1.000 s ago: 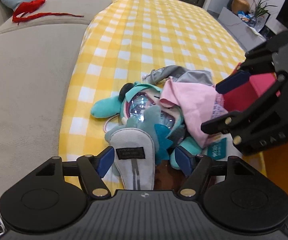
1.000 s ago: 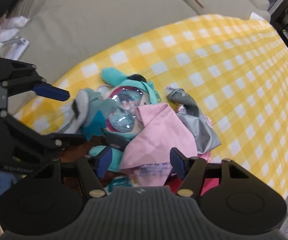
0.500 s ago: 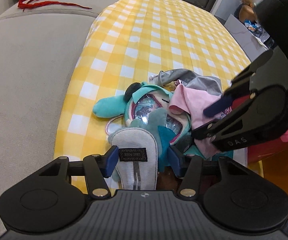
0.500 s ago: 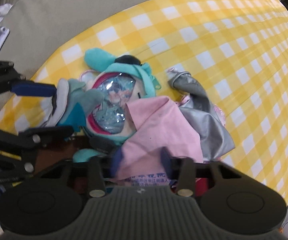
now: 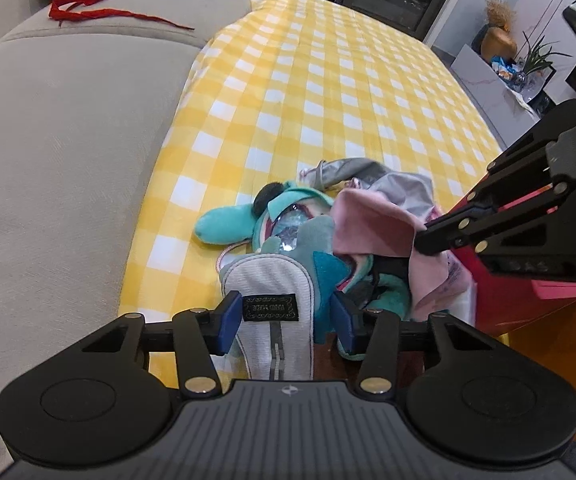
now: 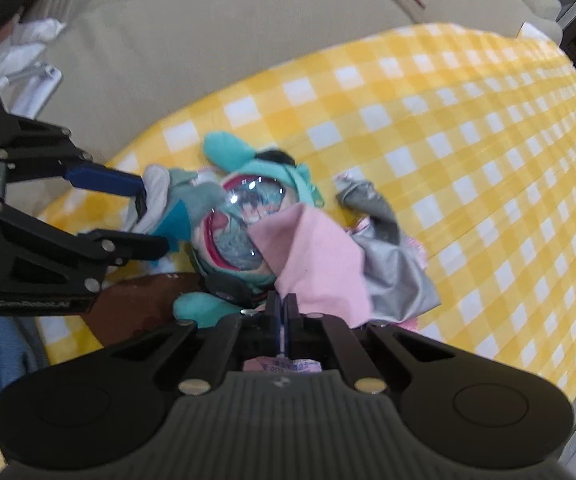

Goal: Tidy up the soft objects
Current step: 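Lift the pink cloth with the right gripper and carry it into the white box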

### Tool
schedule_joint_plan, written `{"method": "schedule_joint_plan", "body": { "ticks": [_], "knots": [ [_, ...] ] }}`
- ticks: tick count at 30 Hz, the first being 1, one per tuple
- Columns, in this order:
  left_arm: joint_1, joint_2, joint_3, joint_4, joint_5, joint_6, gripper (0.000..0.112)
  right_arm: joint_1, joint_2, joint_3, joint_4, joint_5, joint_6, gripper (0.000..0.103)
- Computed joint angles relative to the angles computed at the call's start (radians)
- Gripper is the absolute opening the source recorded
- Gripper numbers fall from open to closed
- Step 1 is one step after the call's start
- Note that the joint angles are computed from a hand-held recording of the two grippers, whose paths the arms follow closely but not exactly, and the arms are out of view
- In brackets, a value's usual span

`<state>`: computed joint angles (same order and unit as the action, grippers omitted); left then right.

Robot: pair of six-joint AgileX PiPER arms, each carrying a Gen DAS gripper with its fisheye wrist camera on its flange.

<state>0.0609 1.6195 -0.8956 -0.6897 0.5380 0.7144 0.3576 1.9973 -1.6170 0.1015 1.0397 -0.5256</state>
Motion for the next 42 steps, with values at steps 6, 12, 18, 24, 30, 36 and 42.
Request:
{"method": "schedule_joint_plan", "body": {
  "ticks": [6,12,18,24,30,36,42],
  "knots": [
    [-0.009,-0.073,0.006,0.04,0.021,-0.049,0.055,0.015,-0.096,0.031,-0.001,0.001,0.017,0.0],
    [-0.046,-0.172,0.009,0.146,0.055,-0.163,0.055,0.026,-0.212,0.093,0.005,-0.003,0.031,0.0],
    [-0.105,-0.273,0.012,0.257,0.091,-0.303,0.055,0.015,-0.368,0.195,0.003,-0.025,0.037,0.0],
    [-0.153,-0.373,0.031,0.281,0.12,-0.362,0.055,-0.067,-0.56,0.303,0.046,-0.019,0.007,0.0],
    [-0.24,-0.456,0.027,0.295,0.144,-0.417,0.055,-0.195,-0.747,0.4,0.104,0.01,-0.032,0.0],
    [-0.372,-0.467,-0.012,0.295,0.147,-0.476,0.055,-0.419,-0.896,0.477,0.197,0.071,-0.134,0.0],
    [-0.559,-0.412,-0.059,0.352,0.109,-0.574,0.055,-0.738,-0.975,0.541,0.309,0.156,-0.321,0.0]
  ]
}}
